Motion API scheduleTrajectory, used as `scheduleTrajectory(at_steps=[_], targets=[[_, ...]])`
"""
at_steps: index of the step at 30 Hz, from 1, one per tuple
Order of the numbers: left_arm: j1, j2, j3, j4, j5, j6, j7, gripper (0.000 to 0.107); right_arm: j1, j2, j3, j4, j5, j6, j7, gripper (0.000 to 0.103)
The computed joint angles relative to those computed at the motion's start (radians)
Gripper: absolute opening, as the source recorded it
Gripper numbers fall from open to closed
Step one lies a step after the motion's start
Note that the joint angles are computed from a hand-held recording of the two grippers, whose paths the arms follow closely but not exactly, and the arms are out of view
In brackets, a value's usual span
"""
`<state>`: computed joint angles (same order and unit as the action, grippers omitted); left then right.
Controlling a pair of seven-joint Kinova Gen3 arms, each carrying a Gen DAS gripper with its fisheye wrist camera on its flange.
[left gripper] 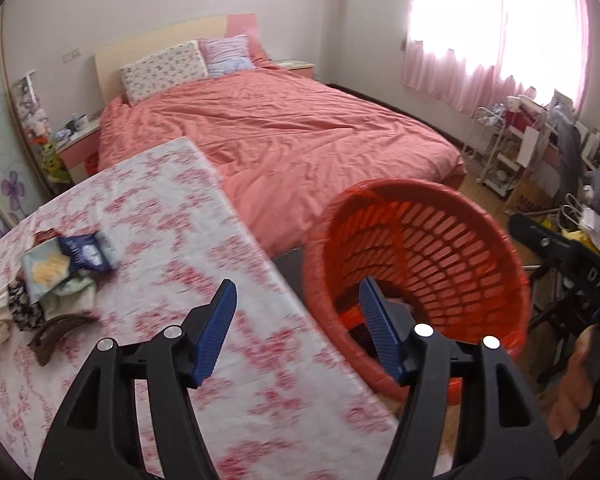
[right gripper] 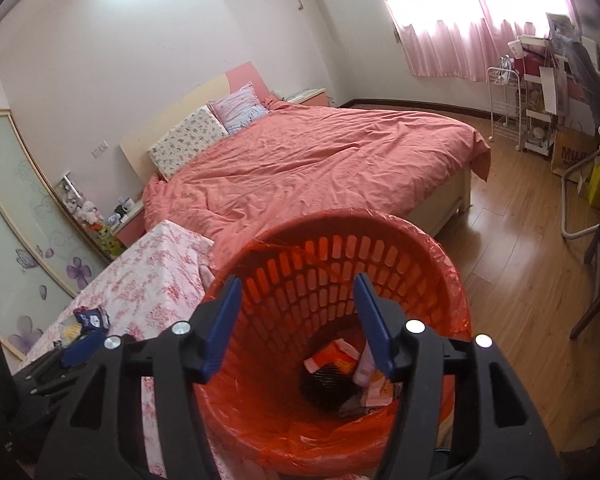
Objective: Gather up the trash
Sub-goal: 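Move both open tools back to the remaining items on the bed, then grasp the white tissue with the left tool while the right tool grasps the brown hair clip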
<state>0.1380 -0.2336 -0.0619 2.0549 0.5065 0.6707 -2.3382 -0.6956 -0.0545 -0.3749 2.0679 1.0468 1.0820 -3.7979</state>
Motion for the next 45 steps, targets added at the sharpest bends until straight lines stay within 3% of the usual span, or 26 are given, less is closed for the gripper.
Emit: scheduleTrajectory(at_steps=[6, 12, 17, 23, 28, 34, 36, 37, 39, 40, 45], targets=[[-0.061, -0.044, -0.097, 0.04, -0.028, -0.026, -0.054, 0.071, -0.07, 0.102, -0.003, -0.117, -0.001, 0.108, 0.114, 0.066], [-0.146, -0.028, -0.199, 0.032, -0.026, -0.033, -0.119, 0.08, -0.16, 0.201, 0.041, -0.239, -0.003, 0.128, 0.231, 0.071], [-0.247, 0.019, -0.279, 0.006, 0.01, -0.086, -0.177, 0.087, -0.217, 0.297, 0.087, -0.369, -0.024, 0.091, 0.343, 0.073], [-0.366, 0.12, -0.26, -0.054, 0.048, -0.183, -0.166, 0.088, -0.28, 0.424, 0.14, -0.54, -0.049, 0.053, 0.473, 0.073], [-0.432, 0.23, -0.208, -0.152, 0.055, -0.136, -0.149, 0.092, -0.312, 0.478, 0.187, -0.62, -0.093, 0.02, 0.543, 0.073], [-0.476, 0.318, -0.128, -0.206, -0.025, -0.144, -0.109, 0.092, -0.342, 0.519, 0.246, -0.687, -0.149, -0.015, 0.617, 0.073], [-0.54, 0.349, -0.087, -0.239, 0.034, -0.094, -0.163, 0.082, -0.351, 0.53, 0.267, -0.706, -0.167, -0.031, 0.633, 0.073], [-0.555, 0.36, -0.083, -0.251, 0.054, -0.07, -0.184, 0.067, -0.355, 0.538, 0.276, -0.72, -0.179, -0.038, 0.642, 0.073], [-0.598, 0.387, -0.053, -0.283, 0.064, -0.018, -0.197, 0.054, -0.358, 0.556, 0.291, -0.752, -0.207, -0.059, 0.661, 0.073], [-0.599, 0.392, -0.054, -0.289, 0.054, -0.017, -0.189, 0.042, -0.36, 0.566, 0.299, -0.769, -0.22, -0.065, 0.671, 0.073], [-0.655, 0.383, -0.052, -0.276, 0.069, -0.029, -0.218, 0.038, -0.361, 0.622, 0.326, -0.866, -0.308, -0.11, 0.723, 0.073]])
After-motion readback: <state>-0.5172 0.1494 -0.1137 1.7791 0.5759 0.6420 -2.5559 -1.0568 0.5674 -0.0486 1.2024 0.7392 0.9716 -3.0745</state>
